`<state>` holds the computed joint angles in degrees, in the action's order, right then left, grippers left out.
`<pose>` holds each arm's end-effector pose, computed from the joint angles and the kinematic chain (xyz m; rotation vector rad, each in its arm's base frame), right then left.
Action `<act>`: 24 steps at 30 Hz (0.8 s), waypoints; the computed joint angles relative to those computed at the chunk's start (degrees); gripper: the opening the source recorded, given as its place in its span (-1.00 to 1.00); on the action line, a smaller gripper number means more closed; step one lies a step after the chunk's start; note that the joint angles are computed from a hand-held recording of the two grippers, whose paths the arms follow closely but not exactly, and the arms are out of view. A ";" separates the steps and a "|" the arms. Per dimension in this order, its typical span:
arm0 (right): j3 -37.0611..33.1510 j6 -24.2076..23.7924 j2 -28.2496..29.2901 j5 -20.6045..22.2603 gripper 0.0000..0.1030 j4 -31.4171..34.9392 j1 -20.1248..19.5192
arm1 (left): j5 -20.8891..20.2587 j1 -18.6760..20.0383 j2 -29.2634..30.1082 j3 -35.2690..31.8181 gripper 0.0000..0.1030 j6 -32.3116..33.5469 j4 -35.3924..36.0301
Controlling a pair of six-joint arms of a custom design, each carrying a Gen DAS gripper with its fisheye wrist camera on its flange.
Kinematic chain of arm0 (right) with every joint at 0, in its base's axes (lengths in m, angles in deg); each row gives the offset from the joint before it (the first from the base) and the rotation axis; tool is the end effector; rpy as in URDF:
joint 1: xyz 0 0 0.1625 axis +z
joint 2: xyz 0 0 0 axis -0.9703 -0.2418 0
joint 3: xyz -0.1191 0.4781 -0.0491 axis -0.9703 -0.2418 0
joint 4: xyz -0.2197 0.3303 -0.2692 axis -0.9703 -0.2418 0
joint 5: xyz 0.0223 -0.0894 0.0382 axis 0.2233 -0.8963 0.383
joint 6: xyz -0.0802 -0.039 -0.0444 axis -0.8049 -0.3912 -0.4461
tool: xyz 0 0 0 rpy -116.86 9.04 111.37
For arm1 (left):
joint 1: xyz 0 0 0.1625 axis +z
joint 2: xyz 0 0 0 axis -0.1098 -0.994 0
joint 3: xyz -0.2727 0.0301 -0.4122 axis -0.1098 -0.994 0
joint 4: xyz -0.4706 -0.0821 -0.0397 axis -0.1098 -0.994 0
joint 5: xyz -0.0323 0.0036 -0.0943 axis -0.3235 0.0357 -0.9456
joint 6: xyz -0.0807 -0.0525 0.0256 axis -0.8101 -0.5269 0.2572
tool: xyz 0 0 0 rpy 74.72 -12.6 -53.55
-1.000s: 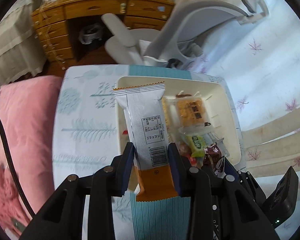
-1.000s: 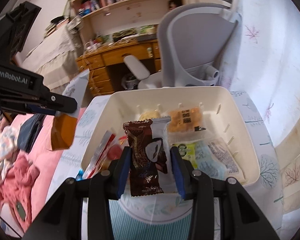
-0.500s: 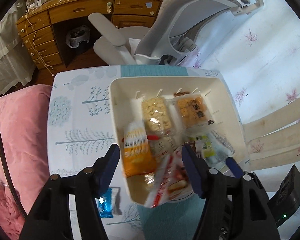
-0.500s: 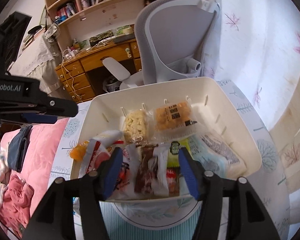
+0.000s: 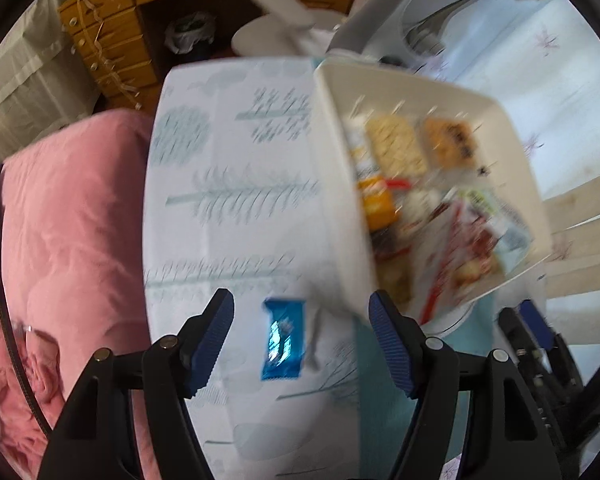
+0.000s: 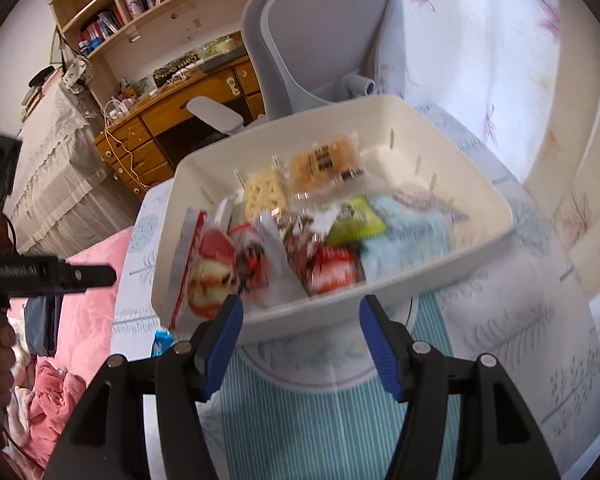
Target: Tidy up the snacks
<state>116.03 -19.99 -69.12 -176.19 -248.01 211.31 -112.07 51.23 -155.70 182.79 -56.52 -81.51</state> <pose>0.3038 -0.2312 0.0924 -0.1753 -2.3039 0.9494 -0.1403 -0.3988 0.2958 0.3994 2.5218 -0.1344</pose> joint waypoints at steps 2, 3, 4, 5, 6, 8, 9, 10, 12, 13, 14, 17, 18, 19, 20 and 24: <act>0.29 2.69 0.09 0.73 0.24 1.31 0.57 | 0.37 0.79 -0.87 1.17 0.33 -0.32 0.67; 0.44 3.68 0.18 1.14 0.27 1.59 0.81 | 0.54 1.21 -1.17 1.76 0.33 -0.38 0.80; 0.55 4.55 0.30 1.58 0.28 1.82 1.05 | 0.51 1.71 -1.48 2.39 0.33 -0.21 0.87; 0.67 5.64 0.50 2.07 0.28 2.27 1.40 | 0.26 2.34 -1.60 2.86 0.33 0.11 0.98; 0.69 6.59 0.66 2.41 0.28 2.96 1.65 | 0.05 2.90 -1.59 3.23 0.33 0.22 1.14; 0.72 8.89 0.97 3.19 0.28 4.54 2.24 | -0.23 3.86 -1.42 3.92 0.33 0.49 1.40; 0.83 9.79 1.02 3.79 0.28 4.97 2.39 | -0.14 4.16 -1.39 4.33 0.33 0.60 1.40; 0.96 10.66 1.12 4.41 0.28 5.31 2.64 | -0.10 4.37 -1.31 4.60 0.33 0.75 1.34; 0.91 12.23 1.41 5.65 0.28 6.47 3.14 | -0.06 4.73 -1.25 5.28 0.33 1.01 0.82; 0.94 12.78 1.47 6.13 0.28 6.96 3.33 | -0.12 4.90 -1.10 5.54 0.33 1.05 0.69; 0.97 13.45 1.53 6.71 0.28 7.58 3.59 | -0.26 5.03 -0.94 5.80 0.33 1.16 0.36; 1.20 15.70 1.53 8.34 0.28 9.41 4.42 | -0.06 5.28 -0.40 6.74 0.33 1.65 -0.45; 1.35 16.53 1.44 8.87 0.28 10.01 4.67 | 0.13 5.39 -0.07 6.92 0.33 1.70 -0.62; 1.48 17.17 1.30 9.22 0.28 10.52 4.87 | 0.16 5.45 0.13 7.18 0.33 1.77 -0.94; 1.62 17.75 1.12 9.52 0.28 10.98 5.01 | 0.31 5.49 0.36 7.44 0.28 1.77 -1.42; 2.15 20.45 -0.29 9.77 0.28 13.69 5.56 | 0.50 5.58 1.63 8.16 0.00 1.15 -3.16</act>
<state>118.18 0.45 -69.41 -166.41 -234.32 216.87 -111.57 56.81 -154.07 190.95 -55.37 -84.67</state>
